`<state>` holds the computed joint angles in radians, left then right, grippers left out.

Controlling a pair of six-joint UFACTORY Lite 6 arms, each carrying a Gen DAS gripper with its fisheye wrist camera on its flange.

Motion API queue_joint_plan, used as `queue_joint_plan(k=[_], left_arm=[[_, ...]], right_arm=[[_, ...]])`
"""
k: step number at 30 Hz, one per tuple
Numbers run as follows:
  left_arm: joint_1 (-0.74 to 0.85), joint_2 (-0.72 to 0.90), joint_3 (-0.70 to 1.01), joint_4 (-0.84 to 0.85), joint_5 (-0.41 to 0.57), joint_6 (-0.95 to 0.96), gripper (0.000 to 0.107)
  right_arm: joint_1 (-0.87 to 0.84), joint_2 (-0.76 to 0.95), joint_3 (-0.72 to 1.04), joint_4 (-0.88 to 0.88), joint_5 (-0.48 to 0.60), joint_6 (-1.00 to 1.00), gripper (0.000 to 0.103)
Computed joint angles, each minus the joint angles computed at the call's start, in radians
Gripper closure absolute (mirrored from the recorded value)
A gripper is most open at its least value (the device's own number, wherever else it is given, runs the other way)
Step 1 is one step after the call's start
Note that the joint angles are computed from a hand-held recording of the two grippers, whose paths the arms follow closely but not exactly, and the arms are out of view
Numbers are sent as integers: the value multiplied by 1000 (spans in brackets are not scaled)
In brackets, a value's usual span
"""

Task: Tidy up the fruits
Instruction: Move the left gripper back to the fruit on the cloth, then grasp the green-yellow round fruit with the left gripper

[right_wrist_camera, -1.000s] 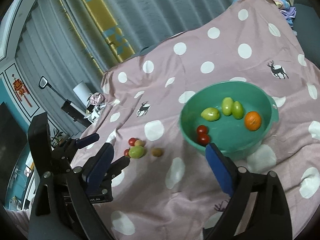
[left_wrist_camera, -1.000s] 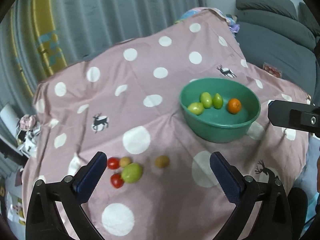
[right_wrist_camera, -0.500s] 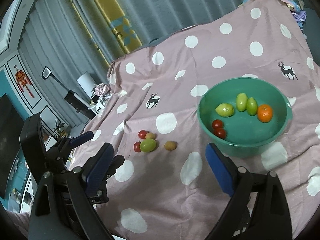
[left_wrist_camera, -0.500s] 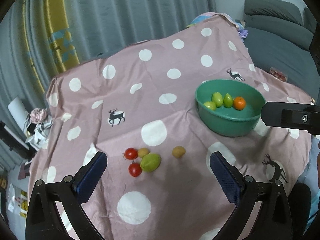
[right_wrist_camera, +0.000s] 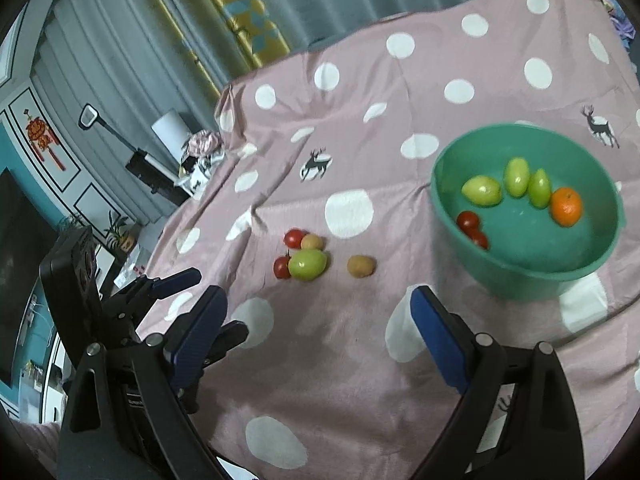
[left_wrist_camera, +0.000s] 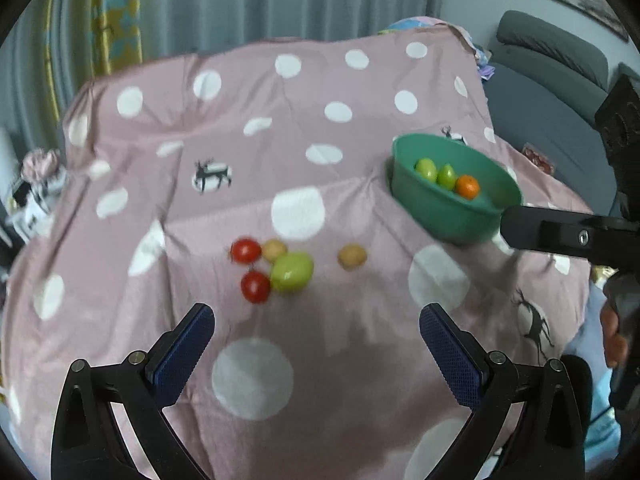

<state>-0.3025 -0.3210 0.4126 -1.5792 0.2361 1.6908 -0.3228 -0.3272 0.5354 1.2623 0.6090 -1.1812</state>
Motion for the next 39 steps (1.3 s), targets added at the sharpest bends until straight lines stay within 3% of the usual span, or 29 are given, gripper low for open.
queue_joint_plan(k=[10,22,26,28,34,39], left_arm=[[263,161,-17,46,278,125,5],[225,346,120,-81,269,218,6],[183,413,186,-110,270,258,8],[172,453,225,-106,274,255,19],[144,569,348,-86,256,240,29],[162,671,471,60,325,85,36]], right_arm=[[87,236,67,65,-57,-62,9],[206,528,250,239,-58,-176,12],[227,675,374,243,-23,-137,20],[230,741,427,235,12,-109,26],[237,873,546,236,71,-43,31],[237,932,609,218,86,1,35]])
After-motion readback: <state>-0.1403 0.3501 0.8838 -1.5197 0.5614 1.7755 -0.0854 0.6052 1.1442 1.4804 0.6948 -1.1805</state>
